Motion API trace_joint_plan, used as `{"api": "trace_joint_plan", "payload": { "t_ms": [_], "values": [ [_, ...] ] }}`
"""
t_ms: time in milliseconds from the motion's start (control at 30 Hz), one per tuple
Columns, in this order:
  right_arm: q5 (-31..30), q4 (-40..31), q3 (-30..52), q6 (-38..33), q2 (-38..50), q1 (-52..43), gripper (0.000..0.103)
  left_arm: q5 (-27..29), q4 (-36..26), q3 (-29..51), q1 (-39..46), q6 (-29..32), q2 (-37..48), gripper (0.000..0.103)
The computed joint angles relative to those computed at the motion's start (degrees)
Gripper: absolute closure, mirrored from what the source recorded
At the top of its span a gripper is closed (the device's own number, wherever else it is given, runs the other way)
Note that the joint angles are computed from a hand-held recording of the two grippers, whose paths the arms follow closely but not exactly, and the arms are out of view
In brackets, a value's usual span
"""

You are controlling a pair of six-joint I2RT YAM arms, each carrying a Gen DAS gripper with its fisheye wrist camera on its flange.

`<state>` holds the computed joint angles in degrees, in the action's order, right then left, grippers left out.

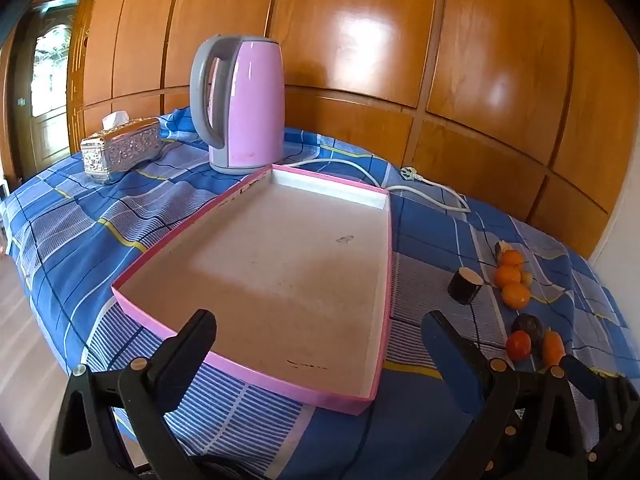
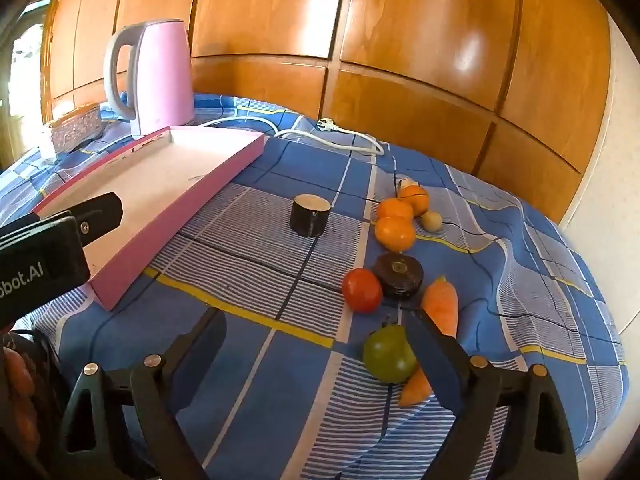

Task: Organize fruits
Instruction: 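Move both tools toward the fruits lying beside the pink tray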

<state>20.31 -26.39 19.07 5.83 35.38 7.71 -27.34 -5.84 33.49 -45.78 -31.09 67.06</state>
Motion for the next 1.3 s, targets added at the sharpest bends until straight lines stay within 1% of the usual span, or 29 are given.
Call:
{"api": "trace_joint_plan", "payload": {
  "t_ms": [133, 167, 233, 300, 333, 367, 433, 467, 533, 667, 833, 1033, 1100, 1200, 1233, 1267, 1300],
  "values": [
    [0.1, 0.2, -0.1, 1.0, 0.6, 0.9, 0.01, 1.2, -0.1, 0.2, 0.0, 0.1, 0.1, 0.001],
    [-1.2, 0.6, 0.4, -0.4, 1.0, -1.3, 0.01, 1.5, -0.1, 0.2, 0.0, 0.0, 0.0, 0.001],
    [-0.3, -1.2, 0.5, 0.2, -0.4, -0.1, 0.01, 1.9, -0.4, 0.3, 0.2, -0.3, -0.1, 0.001],
    [-0.4, -0.6, 0.4, 0.6, 0.0, 0.3, 0.012, 2.8, -0.4, 0.2, 0.6, -0.3, -0.3, 0.0],
    [-2.1, -0.3, -0.2, -0.6, -0.9, -1.7, 0.018, 3.2, -0.4, 0.2, 0.7, -0.1, -0.3, 0.0],
    [-1.7, -0.7, -0.3, -0.6, -1.1, -1.5, 0.025, 3.0, -0.3, 0.2, 0.4, 0.1, -0.1, 0.0],
    [-0.2, -1.5, 0.5, 0.3, -0.6, -0.3, 0.031, 1.9, 0.1, 0.2, -0.2, 0.4, 0.2, 0.0],
    [-0.4, -1.5, 0.4, 0.1, -0.9, -0.4, 0.035, 1.9, 0.4, 0.0, -0.4, 0.6, 0.0, 0.0],
    [-0.2, -1.5, 0.3, 0.0, -1.1, 0.0, 0.04, 1.8, 0.6, -0.1, -0.5, 0.8, 0.0, 0.0],
    [-0.5, -1.6, 0.5, -0.2, -0.8, 0.1, 0.046, 1.8, 0.9, -0.4, -0.4, 0.8, -0.3, 0.0],
    [-2.8, -2.9, 0.9, 0.1, -1.8, -1.7, 0.049, 1.6, 1.3, -0.4, -0.3, 0.9, 0.0, 0.0],
    [-8.9, -5.3, 1.5, -0.9, -6.9, -7.5, 0.049, 1.5, 2.6, -0.9, -1.4, 2.8, -0.4, 0.0],
    [-14.8, -6.6, 2.6, -2.2, -7.5, -13.7, 0.049, 2.1, 3.0, -1.0, -1.9, 3.9, -0.3, 0.0],
    [-21.4, -8.0, 4.2, -4.1, -4.8, -22.1, 0.046, 2.9, 5.1, -1.7, -2.5, 5.7, -0.9, 0.0],
    [-25.4, -8.8, 5.0, -5.3, -3.7, -26.9, 0.046, 2.8, 6.1, -2.0, -2.9, 6.1, -1.1, 0.0],
    [-27.4, -9.4, 5.5, -6.5, -3.4, -29.5, 0.046, 2.9, 7.0, -2.3, -3.1, 6.7, -1.3, 0.001],
    [-31.8, -10.2, 6.3, -8.2, -2.6, -34.9, 0.046, 3.9, 7.4, -2.3, -3.1, 7.2, -1.2, 0.0]
  ]
}}
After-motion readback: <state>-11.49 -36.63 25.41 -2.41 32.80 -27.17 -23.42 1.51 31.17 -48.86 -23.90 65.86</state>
